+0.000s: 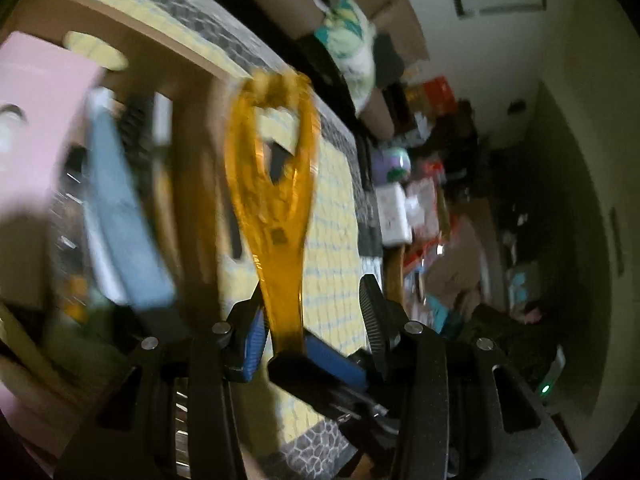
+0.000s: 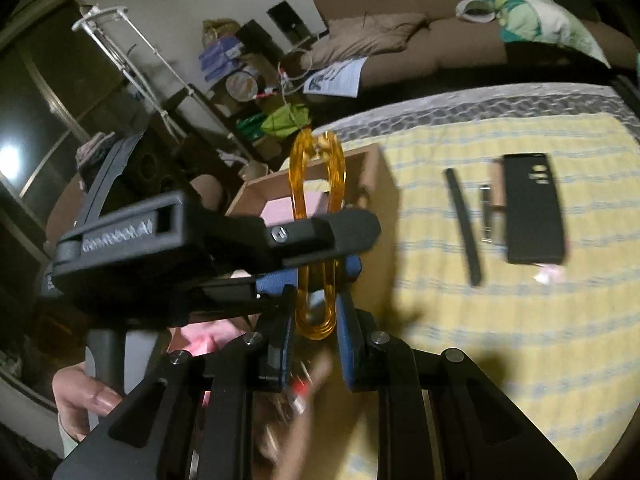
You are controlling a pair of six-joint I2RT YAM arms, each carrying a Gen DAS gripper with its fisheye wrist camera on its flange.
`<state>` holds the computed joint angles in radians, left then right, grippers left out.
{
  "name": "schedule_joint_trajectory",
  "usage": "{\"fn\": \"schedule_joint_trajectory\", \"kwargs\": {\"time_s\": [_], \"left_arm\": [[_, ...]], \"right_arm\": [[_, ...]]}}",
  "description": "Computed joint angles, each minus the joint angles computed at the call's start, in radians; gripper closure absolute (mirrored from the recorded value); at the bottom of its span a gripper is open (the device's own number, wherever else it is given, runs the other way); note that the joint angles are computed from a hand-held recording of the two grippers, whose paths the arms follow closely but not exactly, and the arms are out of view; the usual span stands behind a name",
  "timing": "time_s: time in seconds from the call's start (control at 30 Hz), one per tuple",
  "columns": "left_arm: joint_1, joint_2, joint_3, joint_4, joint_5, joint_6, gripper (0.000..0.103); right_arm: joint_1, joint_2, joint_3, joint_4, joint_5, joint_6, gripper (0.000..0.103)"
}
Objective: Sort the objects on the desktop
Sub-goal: 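Carry the orange clip over the box and open the right gripper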
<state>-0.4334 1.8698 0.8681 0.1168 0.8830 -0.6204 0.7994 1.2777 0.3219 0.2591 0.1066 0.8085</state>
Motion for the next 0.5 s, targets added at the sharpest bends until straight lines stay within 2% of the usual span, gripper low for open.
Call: {"fn": "schedule_joint_trajectory", "kwargs": {"time_s": [0.07, 0.17, 0.33, 0.43, 0.47, 0.5], "left_arm": [[0.053, 0.051, 0.043, -0.037, 0.011, 0.044, 0.061], [0.091, 0.129, 0.122, -0.103, 0.001, 0.106, 0.060], [0.099, 0.253, 0.225, -0.102, 0.007, 0.089, 0.057], [0.067, 0.300, 0.306, -0.192, -0.043, 0.137, 0.055], [0.060, 0.302, 0.315, -0.201, -0.051, 0.136, 0.050], [0.060, 0.294, 0.316, -0.197, -0.060, 0.121, 0.039]], "right_arm": [[-0.010, 0.184, 0.098, 0.058, -0.014, 0.010, 0.085], [-0.013, 0.354, 0.214, 0.071, -0.009, 0.036, 0.085], [-0.029, 0.480, 0.321, 0.037, 0.009, 0.060, 0.085], [-0.044, 0.514, 0.354, 0.007, 0.018, 0.081, 0.084], [-0.044, 0.519, 0.369, -0.014, 0.023, 0.079, 0.084], [-0.042, 0.523, 0.384, -0.039, 0.028, 0.080, 0.084]]}}
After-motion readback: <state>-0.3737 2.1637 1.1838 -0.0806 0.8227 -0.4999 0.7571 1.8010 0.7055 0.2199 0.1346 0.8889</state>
